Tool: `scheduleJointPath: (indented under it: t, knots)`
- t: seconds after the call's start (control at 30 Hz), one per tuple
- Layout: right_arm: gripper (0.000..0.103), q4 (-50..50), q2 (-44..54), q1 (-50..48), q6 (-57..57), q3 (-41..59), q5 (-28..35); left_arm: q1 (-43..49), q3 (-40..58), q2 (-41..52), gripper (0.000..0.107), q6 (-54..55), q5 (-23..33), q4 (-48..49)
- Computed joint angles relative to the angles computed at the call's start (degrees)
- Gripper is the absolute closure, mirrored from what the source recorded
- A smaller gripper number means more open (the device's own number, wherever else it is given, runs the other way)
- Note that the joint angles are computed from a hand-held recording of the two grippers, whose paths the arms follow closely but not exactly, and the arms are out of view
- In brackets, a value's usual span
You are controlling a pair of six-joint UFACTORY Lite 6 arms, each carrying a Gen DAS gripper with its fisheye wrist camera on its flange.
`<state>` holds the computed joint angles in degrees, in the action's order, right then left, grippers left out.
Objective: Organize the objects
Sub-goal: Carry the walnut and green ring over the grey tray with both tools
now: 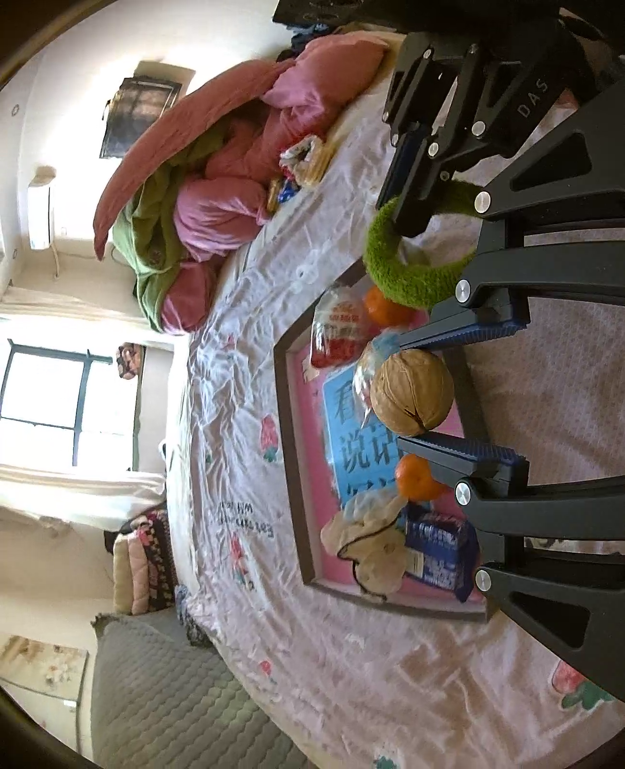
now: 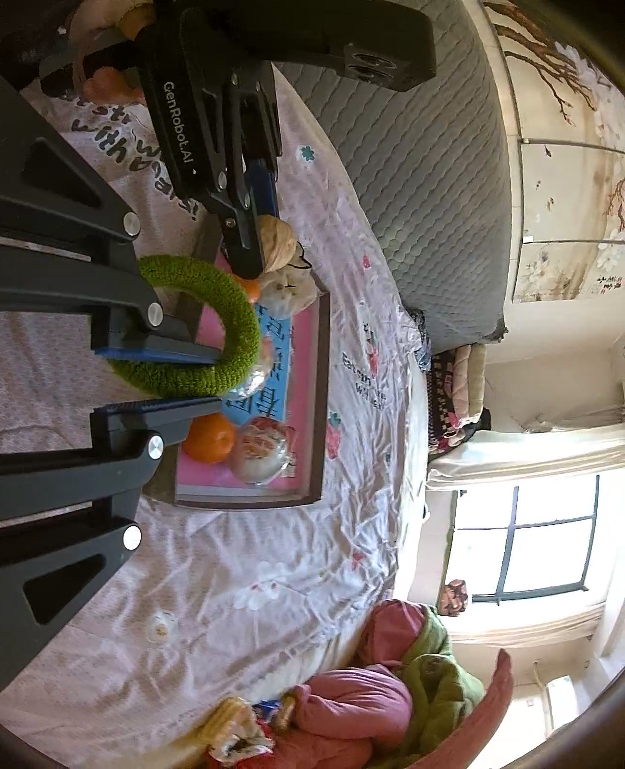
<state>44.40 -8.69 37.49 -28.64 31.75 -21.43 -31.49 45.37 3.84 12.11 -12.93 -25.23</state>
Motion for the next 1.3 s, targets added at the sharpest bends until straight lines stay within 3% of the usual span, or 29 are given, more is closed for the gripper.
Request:
scheduleJointPath:
  t: [0.07, 0.47, 0.97, 1.3]
  knots:
    - [0.090, 4.4, 1.1, 1.4, -4.9, 1.1, -1.5, 0.6, 0.2, -0.3, 0.072, -0.3, 0.8, 0.3]
    - [0.090, -3.1, 5.1, -1.2, 1.0, 5.2, -0.4, 2.6, 0.4, -1.4, 0.072, 2.1, 1.2, -1.7]
    - [0.090, -6.3, 8.1, -4.3, 0.5, 11.1, 0.6, 6.0, 3.7, 1.9, 0.072, 5.0, 1.1, -2.6]
    - [0.090, -10.8, 11.0, -6.8, 2.9, 15.4, 1.7, 9.4, 7.9, 6.0, 0.072, 0.4, 2.6, 3.3]
